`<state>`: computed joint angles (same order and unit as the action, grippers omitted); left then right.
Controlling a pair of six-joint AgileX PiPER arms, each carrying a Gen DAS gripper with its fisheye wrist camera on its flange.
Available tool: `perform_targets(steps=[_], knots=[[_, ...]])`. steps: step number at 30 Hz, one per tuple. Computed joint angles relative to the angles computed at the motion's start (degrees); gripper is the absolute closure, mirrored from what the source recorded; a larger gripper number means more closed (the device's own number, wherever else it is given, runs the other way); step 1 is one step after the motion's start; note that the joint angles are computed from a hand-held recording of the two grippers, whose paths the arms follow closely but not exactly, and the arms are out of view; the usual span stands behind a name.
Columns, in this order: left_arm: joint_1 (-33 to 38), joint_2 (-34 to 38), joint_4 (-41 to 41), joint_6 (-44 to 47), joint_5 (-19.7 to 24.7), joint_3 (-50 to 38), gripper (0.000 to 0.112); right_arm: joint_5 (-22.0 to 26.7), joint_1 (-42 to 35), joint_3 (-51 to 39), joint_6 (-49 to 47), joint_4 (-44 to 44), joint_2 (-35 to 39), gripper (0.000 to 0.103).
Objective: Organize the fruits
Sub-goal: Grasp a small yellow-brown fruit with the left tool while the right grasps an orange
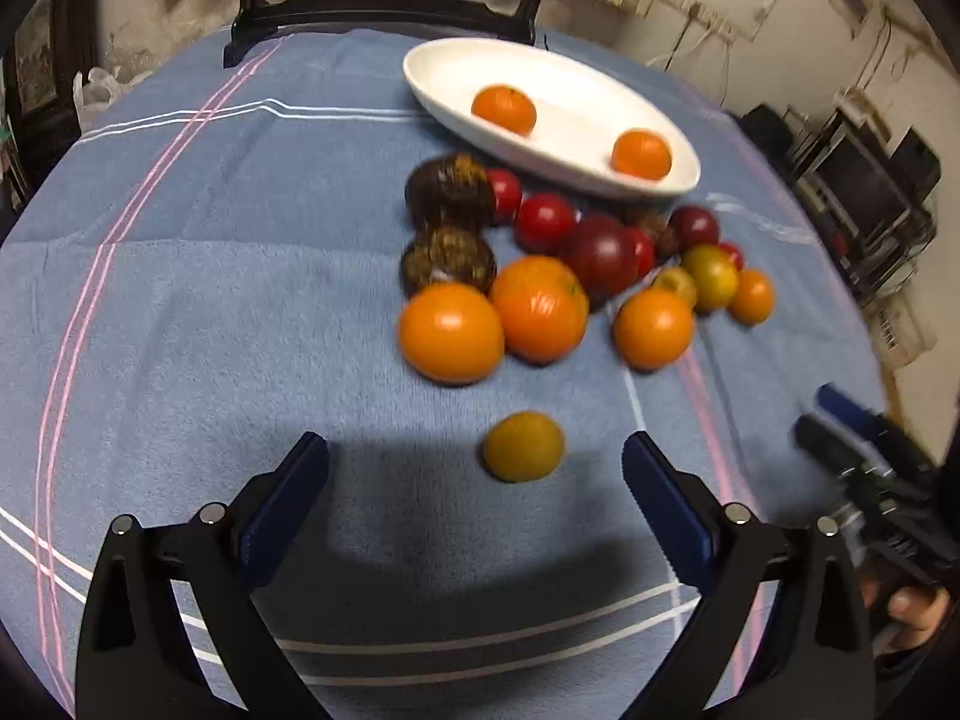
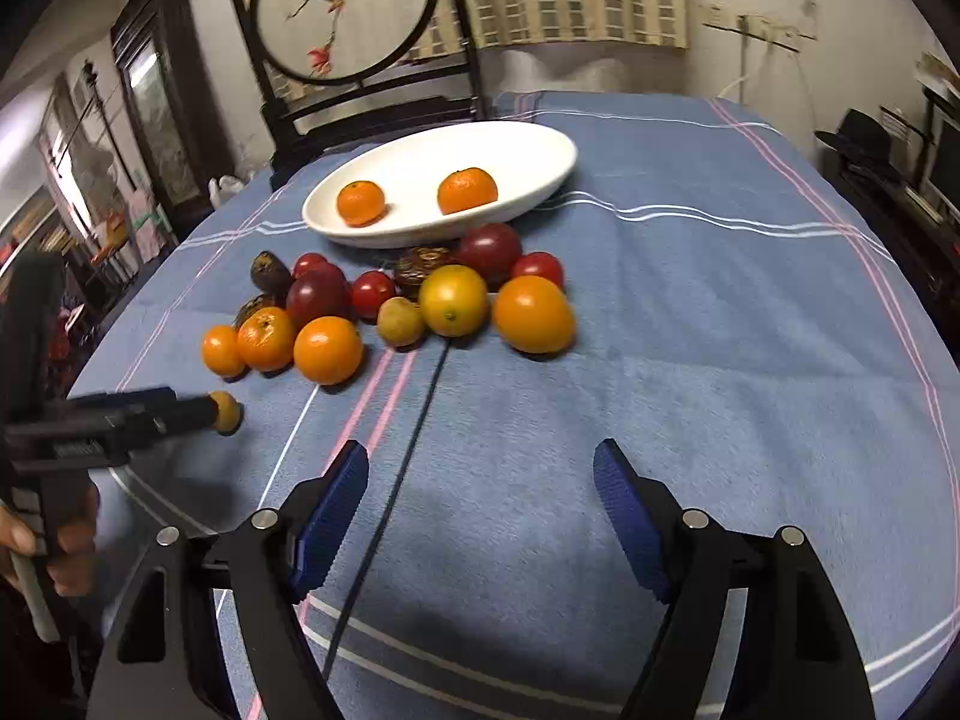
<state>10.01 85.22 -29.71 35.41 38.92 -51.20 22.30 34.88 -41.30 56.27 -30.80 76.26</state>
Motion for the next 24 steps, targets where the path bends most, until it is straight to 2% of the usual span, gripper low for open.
perform_targets(steps=[2, 3, 4, 7, 9, 11, 13, 14, 15, 16, 18, 21, 23, 24], knots=[[-1.4, -0.1, 0.6, -0.5, -1.9, 1.0, 0.017, -1.0, -0.9, 0.6, -2.3, 2.4, -0.4, 0.025], [-2.1, 0.2, 0.9, -0.8, -2.3, 1.0, 0.026, -1.0, -0.9, 0.8, -2.5, 2.6, -0.5, 0.025], [-3.1, 0.6, 2.4, -2.4, -3.1, 0.9, 0.028, -1.0, -1.1, 0.8, -3.2, 3.3, -0.5, 0.025], [-6.6, -0.2, 9.0, -8.8, -7.3, 1.8, 0.045, -1.1, -1.4, 0.8, -1.8, 1.9, -0.7, 0.025], [-8.4, -0.8, 12.2, -10.1, -10.0, 2.9, 0.067, -1.1, -1.7, 0.6, -0.4, 0.1, -1.2, 0.025], [-8.8, -1.5, 10.5, -6.2, -10.3, 3.6, 0.085, -1.1, -2.3, -0.6, -3.3, 1.5, -0.6, 0.025], [-8.3, -1.4, 10.3, -6.0, -8.3, 2.5, 0.085, 2.1, -1.8, -3.6, -2.5, -1.2, 1.8, 0.025], [-6.8, -1.2, 7.5, -3.4, -6.2, 1.8, 0.085, 5.1, -1.1, -5.7, -0.1, -5.2, 3.7, 0.025], [-5.1, -0.8, 4.3, -0.1, -3.9, 0.9, 0.085, 6.5, -1.0, -6.8, 1.1, -7.8, 5.1, 0.029], [-3.9, -0.7, 2.4, 1.7, -2.7, 0.5, 0.085, 7.7, -1.5, -8.6, 0.1, -8.4, 6.9, 0.046], [-2.7, -1.0, 1.0, 3.0, -2.6, 0.3, 0.085, 8.6, -3.9, -11.6, -5.7, -4.1, 9.9, 0.063], [-1.7, -1.1, 0.2, 4.2, -2.3, 0.2, 0.085, 7.8, -7.6, -15.4, -19.1, 7.7, 13.9, 0.062], [-1.3, -0.9, -0.1, 4.6, -2.1, -0.1, 0.085, 7.0, -8.1, -16.0, -20.7, 9.3, 14.6, 0.058], [-1.0, -0.7, -0.2, 4.9, -2.0, -0.3, 0.085, 6.5, -8.2, -16.3, -21.6, 10.0, 14.8, 0.052]])
